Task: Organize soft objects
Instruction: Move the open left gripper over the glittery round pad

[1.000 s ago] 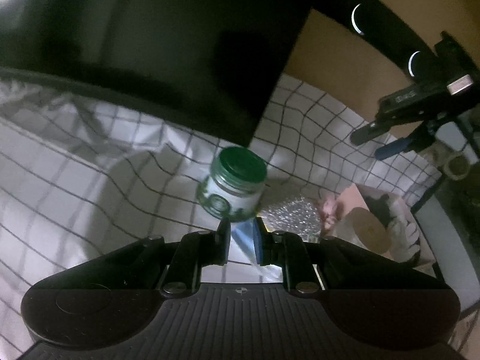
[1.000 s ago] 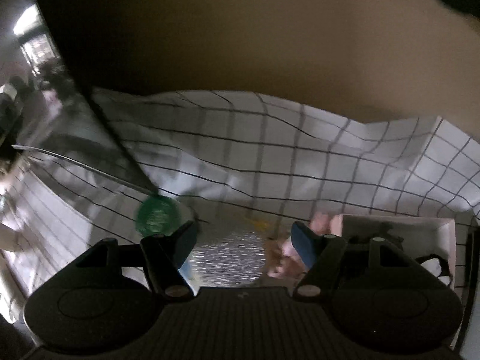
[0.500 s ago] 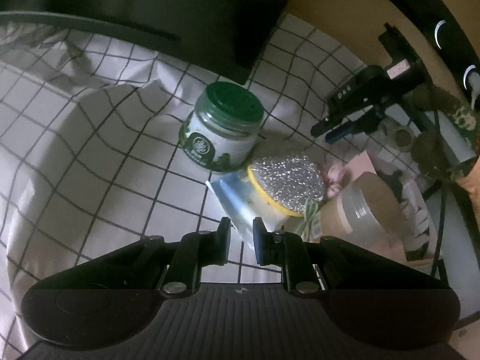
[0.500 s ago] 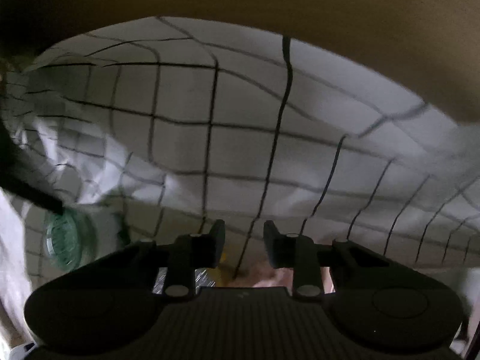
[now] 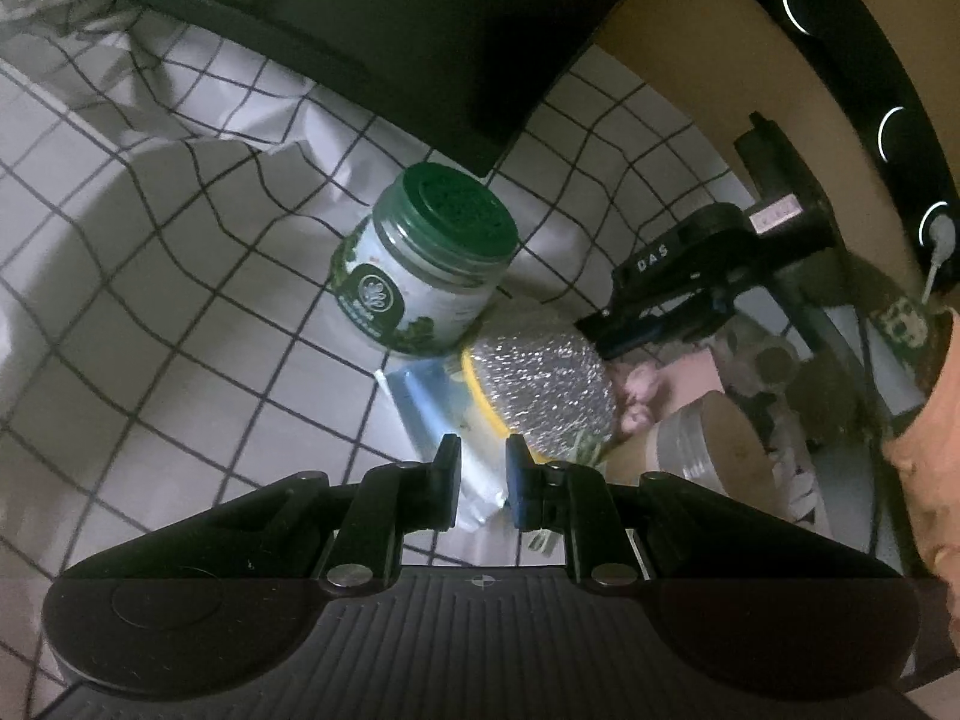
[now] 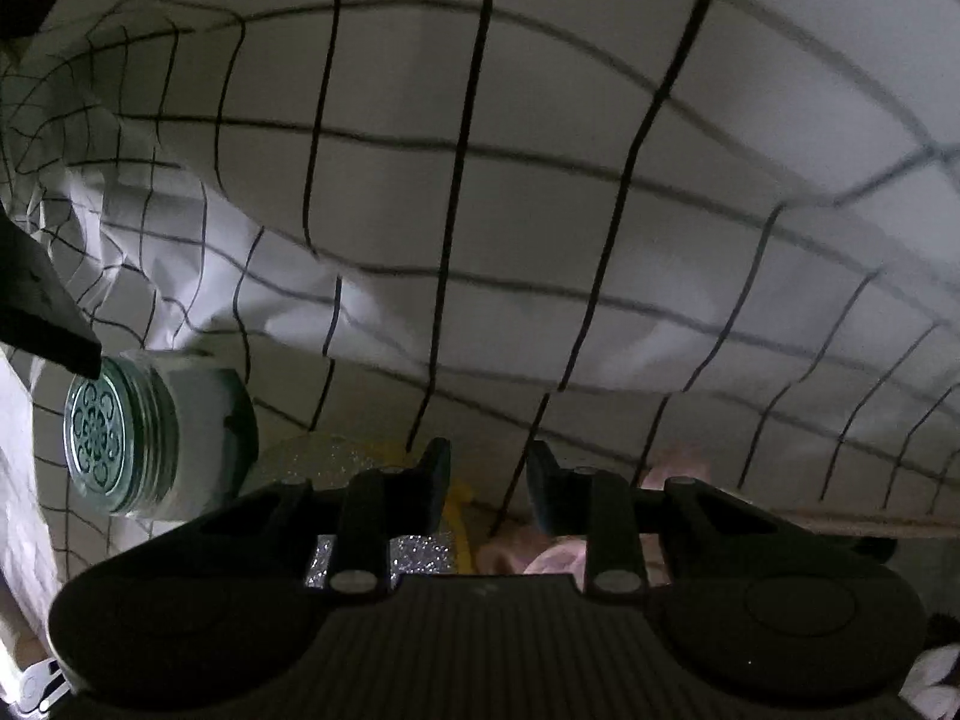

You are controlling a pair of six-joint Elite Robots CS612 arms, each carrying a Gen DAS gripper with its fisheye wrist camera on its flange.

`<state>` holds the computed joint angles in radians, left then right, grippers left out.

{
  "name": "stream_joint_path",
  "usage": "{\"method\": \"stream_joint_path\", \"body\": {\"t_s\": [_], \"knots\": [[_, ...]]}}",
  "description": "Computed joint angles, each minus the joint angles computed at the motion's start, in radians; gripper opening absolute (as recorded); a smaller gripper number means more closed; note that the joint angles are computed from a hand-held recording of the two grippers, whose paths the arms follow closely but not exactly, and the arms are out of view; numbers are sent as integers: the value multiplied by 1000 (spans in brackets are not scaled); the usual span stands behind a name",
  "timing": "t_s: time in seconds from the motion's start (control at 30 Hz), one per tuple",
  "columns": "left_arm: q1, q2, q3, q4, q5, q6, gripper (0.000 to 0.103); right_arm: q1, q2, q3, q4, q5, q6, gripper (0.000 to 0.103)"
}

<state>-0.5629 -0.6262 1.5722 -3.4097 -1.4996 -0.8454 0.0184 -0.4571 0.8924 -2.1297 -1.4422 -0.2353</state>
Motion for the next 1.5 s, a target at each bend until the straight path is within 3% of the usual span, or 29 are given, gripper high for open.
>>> {"method": "stream_joint_path", "body": {"t_s": [0.27, 0.47, 0.57, 0.67, 0.73, 0.83, 0.93, 1.1, 1.17, 1.27, 1.43, 1.5], "knots": [[5, 13, -15, 18, -11, -33, 17, 0, -61, 75, 46, 119, -141, 27], [-1, -12, 41, -14, 28, -27, 17, 25, -108, 146, 83, 182, -235, 27], [-5, -31, 80, -20, 67, -38, 17, 49, -127, 194, -33, 113, -229, 27], [-5, -43, 115, -43, 94, -69, 17, 78, -135, 263, -302, -69, -228, 27], [-6, -43, 133, -67, 103, -97, 17, 83, -133, 270, -382, -171, -251, 27], [-7, -43, 150, -88, 98, -120, 17, 83, -112, 216, -260, -196, -209, 27], [-11, -48, 163, -96, 101, -124, 17, 89, -111, 220, -207, -171, -204, 27], [-15, -63, 188, -96, 124, -110, 17, 83, -144, 223, 26, 46, -267, 27], [-16, -69, 193, -97, 128, -83, 17, 83, -184, 286, -39, 76, -292, 27], [-25, -81, 192, -75, 126, 38, 17, 72, -270, 444, -288, 110, -347, 28], [-57, -105, 154, 132, 115, 324, 18, 27, -355, 651, -565, 202, -366, 39], [-58, -104, 136, 198, 75, 375, 18, 7, -373, 717, -647, 208, -347, 46]]}}
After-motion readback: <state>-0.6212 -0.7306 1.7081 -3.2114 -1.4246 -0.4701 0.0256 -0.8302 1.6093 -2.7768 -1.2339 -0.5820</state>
